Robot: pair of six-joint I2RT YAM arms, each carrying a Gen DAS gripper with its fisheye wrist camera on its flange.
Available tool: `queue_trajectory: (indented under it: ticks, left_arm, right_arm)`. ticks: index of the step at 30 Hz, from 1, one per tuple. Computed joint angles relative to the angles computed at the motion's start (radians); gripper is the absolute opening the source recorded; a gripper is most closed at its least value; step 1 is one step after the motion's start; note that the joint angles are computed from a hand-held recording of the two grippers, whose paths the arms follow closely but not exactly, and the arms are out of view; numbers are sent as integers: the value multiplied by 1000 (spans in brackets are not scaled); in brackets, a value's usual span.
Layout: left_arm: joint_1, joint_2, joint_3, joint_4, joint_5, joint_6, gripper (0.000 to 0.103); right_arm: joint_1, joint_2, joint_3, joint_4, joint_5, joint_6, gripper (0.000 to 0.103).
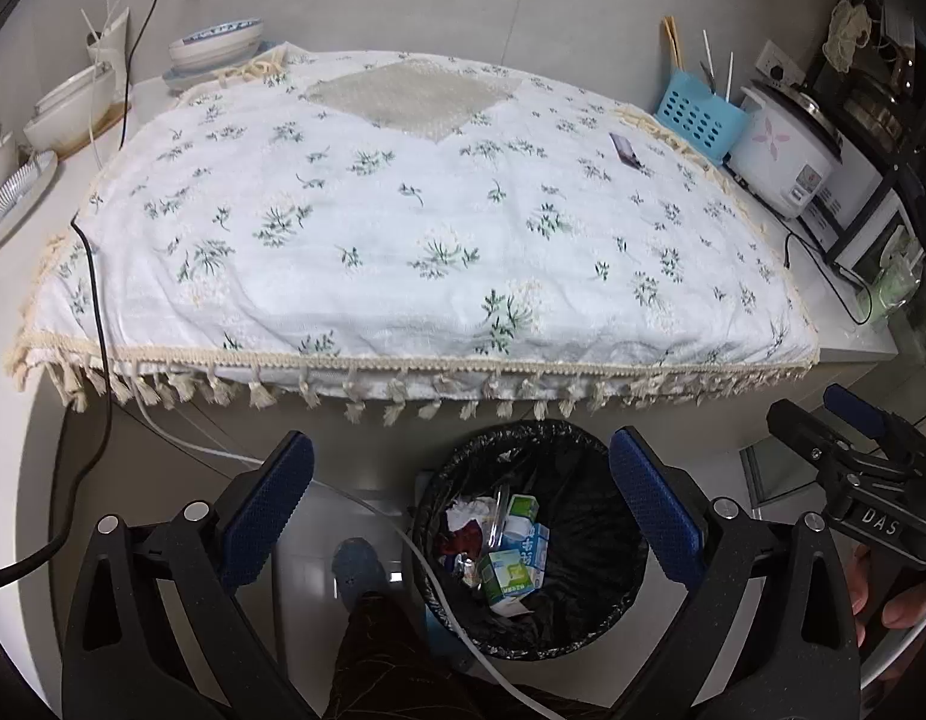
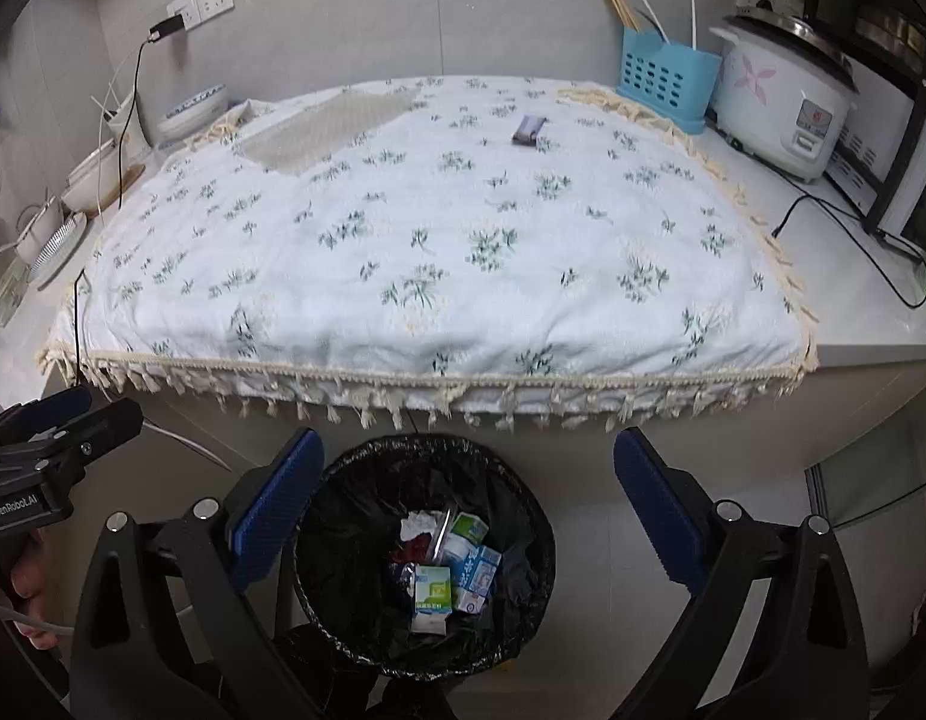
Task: Collect trash
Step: 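Raise both open tools from the bin back over the tablecloth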
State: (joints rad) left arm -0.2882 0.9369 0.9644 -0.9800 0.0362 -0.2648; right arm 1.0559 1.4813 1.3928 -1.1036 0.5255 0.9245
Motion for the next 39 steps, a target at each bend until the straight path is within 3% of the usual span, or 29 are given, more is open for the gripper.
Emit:
queue_trajectory:
  ticks: [21, 39]
  left_arm:
    - [171, 257, 237, 22, 103, 158, 96]
    - [221, 547, 512, 30, 139, 209, 96]
  right_arm:
    - [-145, 182, 307, -32, -14, -144, 93]
    - [-293, 363, 582, -62, -38, -250, 93]
